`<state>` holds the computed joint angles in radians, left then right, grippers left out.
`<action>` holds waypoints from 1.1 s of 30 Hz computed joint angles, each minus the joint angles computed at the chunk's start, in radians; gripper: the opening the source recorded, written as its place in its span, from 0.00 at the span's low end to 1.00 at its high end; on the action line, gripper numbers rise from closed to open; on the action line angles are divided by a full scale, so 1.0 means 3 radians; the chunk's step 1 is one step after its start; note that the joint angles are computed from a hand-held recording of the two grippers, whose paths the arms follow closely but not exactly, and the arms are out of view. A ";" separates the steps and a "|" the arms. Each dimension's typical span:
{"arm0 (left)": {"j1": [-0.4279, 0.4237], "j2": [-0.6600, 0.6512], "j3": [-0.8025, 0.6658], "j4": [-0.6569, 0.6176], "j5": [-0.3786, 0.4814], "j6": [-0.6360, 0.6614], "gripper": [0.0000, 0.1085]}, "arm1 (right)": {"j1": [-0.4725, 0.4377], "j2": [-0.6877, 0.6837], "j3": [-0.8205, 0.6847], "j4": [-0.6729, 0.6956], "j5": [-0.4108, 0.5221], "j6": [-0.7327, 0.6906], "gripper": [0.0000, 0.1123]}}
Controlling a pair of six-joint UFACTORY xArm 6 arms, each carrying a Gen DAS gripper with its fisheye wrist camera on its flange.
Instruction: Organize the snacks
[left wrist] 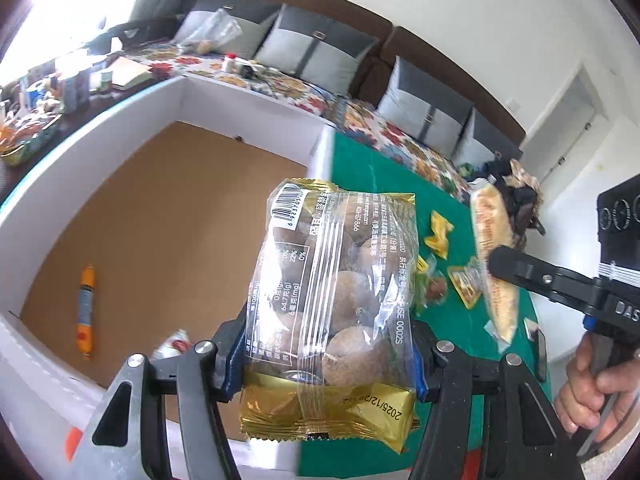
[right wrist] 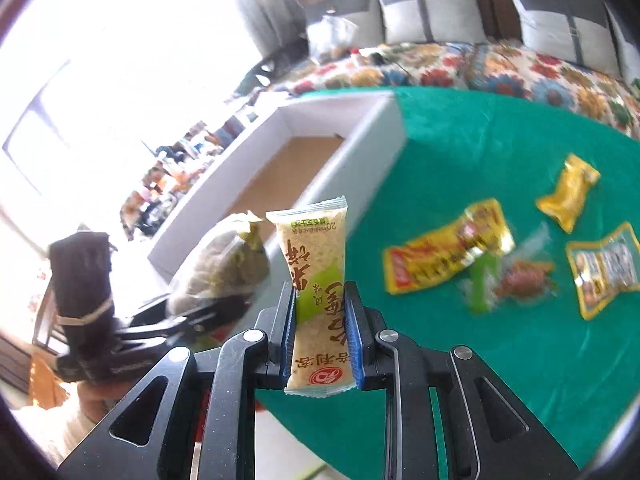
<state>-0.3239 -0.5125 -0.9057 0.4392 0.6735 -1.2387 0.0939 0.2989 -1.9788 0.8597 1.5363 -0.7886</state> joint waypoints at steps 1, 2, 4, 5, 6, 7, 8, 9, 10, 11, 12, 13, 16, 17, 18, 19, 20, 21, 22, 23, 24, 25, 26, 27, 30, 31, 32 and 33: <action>0.0078 -0.0102 0.0033 0.0004 0.0141 0.0031 0.56 | 0.0109 -0.0043 0.0018 0.0057 -0.0011 0.0041 0.21; 0.0144 -0.0182 0.0050 0.0004 0.0314 0.0071 0.56 | 0.0223 -0.0099 0.0066 0.0085 -0.0039 0.0073 0.21; 0.0258 -0.0315 0.0117 0.0021 0.0595 0.0158 0.57 | 0.0443 -0.0191 0.0198 0.0087 -0.0161 0.0098 0.21; 0.0280 -0.0344 0.0136 0.0092 0.0760 0.0162 0.59 | 0.0537 -0.0229 0.0277 0.0087 -0.0228 0.0113 0.22; 0.0262 -0.0347 0.0141 0.0233 0.0979 0.0099 0.64 | 0.0589 -0.0260 0.0371 0.0090 -0.0297 0.0123 0.25; 0.0234 -0.0372 0.0176 0.0345 0.1187 0.0045 0.72 | 0.0638 -0.0273 0.0439 0.0102 -0.0356 0.0165 0.40; 0.0214 -0.0396 0.0222 0.0390 0.1331 0.0017 0.75 | 0.0660 -0.0290 0.0509 0.0116 -0.0393 0.0216 0.52; 0.0201 -0.0424 0.0280 0.0402 0.1400 -0.0018 0.75 | 0.0651 -0.0347 0.0624 0.0159 -0.0458 0.0242 0.65; 0.0188 -0.0489 0.0345 0.0407 0.1439 -0.0065 0.76 | 0.0623 -0.0437 0.0764 0.0211 -0.0534 0.0232 0.65; 0.0143 -0.0552 0.0400 0.0449 0.1463 -0.0163 0.76 | 0.0574 -0.0462 0.0821 0.0252 -0.0567 0.0195 0.65; 0.0082 -0.0617 0.0443 0.0515 0.1493 -0.0273 0.77 | 0.0519 -0.0493 0.0886 0.0253 -0.0608 0.0135 0.65; 0.0017 -0.0628 0.0435 0.0586 0.1515 -0.0375 0.79 | 0.0459 -0.0528 0.0958 0.0216 -0.0671 0.0052 0.65; -0.0248 -0.0573 0.0322 0.0833 0.1441 -0.0627 0.83 | 0.0280 -0.0640 0.1281 -0.0058 -0.1103 -0.0365 0.69; -0.0337 -0.0513 0.0259 0.0919 0.1360 -0.0697 0.84 | 0.0221 -0.0709 0.1492 -0.0211 -0.1382 -0.0535 0.69; -0.0410 -0.0427 0.0172 0.1005 0.1233 -0.0755 0.87 | 0.0167 -0.0735 0.1680 -0.0382 -0.1681 -0.0657 0.69; -0.0479 -0.0332 0.0101 0.1109 0.1051 -0.0843 0.91 | 0.0098 -0.0732 0.1834 -0.0557 -0.1951 -0.0709 0.69; -0.0562 -0.0232 0.0041 0.1229 0.0879 -0.0963 0.93 | 0.0005 -0.0704 0.1949 -0.0706 -0.2170 -0.0722 0.69; -0.0633 -0.0093 -0.0057 0.1329 0.0722 -0.1058 0.94 | -0.0104 -0.0655 0.2018 -0.0813 -0.2336 -0.0703 0.69; -0.0697 0.0065 -0.0154 0.1391 0.0554 -0.1107 0.94 | -0.0225 -0.0590 0.2036 -0.0867 -0.2447 -0.0676 0.69; -0.0738 0.0258 -0.0277 0.1374 0.0376 -0.1064 0.94 | -0.0330 -0.0537 0.2058 -0.0896 -0.2579 -0.0645 0.69; -0.0755 0.0477 -0.0406 0.1272 0.0175 -0.0929 0.94 | -0.0420 -0.0496 0.2083 -0.0912 -0.2725 -0.0606 0.69; -0.0770 0.0713 -0.0549 0.1071 0.0013 -0.0700 0.94 | -0.0500 -0.0450 0.2075 -0.0911 -0.2829 -0.0565 0.69; -0.0790 0.0969 -0.0711 0.0785 -0.0079 -0.0395 0.94 | -0.0567 -0.0409 0.2071 -0.0897 -0.2932 -0.0536 0.69; -0.0822 0.1222 -0.0876 0.0530 -0.0108 -0.0108 0.94 | -0.0615 -0.0396 0.2084 -0.0901 -0.3026 -0.0495 0.69; -0.0922 0.1882 -0.1363 0.0245 0.0093 0.0384 0.94 | -0.0693 -0.0371 0.2131 -0.0850 -0.3224 -0.0480 0.69; -0.0931 0.2063 -0.1529 0.0184 0.0222 0.0460 0.94 | -0.0708 -0.0362 0.2131 -0.0837 -0.3242 -0.0494 0.69; -0.0915 0.2207 -0.1655 0.0130 0.0304 0.0492 0.94 | -0.0711 -0.0341 0.2119 -0.0854 -0.3254 -0.0501 0.69; -0.0881 0.2302 -0.1723 0.0104 0.0323 0.0461 0.94 | -0.0700 -0.0343 0.2141 -0.0884 -0.3289 -0.0511 0.69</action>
